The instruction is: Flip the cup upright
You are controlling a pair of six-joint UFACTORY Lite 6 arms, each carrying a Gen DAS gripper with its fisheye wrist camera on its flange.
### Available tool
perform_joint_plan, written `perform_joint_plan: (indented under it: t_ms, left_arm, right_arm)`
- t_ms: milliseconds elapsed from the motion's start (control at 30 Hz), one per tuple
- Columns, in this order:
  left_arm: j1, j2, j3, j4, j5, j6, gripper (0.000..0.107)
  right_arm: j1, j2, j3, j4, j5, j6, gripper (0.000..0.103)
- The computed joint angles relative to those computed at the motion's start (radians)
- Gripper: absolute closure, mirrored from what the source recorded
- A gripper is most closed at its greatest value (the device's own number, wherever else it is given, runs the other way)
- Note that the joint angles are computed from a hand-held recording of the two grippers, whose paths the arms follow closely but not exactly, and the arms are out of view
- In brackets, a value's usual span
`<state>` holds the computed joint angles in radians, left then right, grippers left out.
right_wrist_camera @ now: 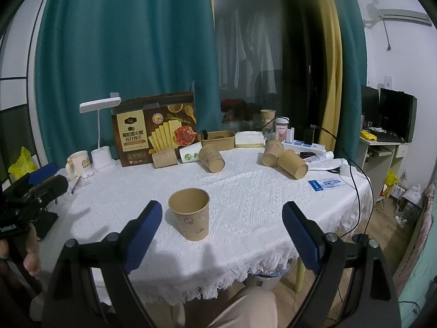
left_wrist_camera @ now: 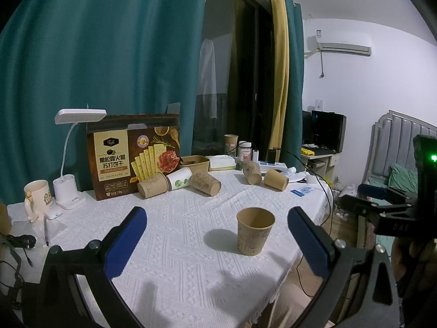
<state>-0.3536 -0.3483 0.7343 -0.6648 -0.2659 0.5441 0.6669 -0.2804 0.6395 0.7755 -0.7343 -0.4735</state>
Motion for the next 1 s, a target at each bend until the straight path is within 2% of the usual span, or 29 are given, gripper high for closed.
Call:
perform_joint_plan:
  t_ms: [1000]
  left_arm:
    - [-0.006,0.003,0.003,-0.017,-0.003,0.015,0.004]
  right_arm:
    - [-0.019,0.036,0.013,-0.035,0.004,0.039,0.015]
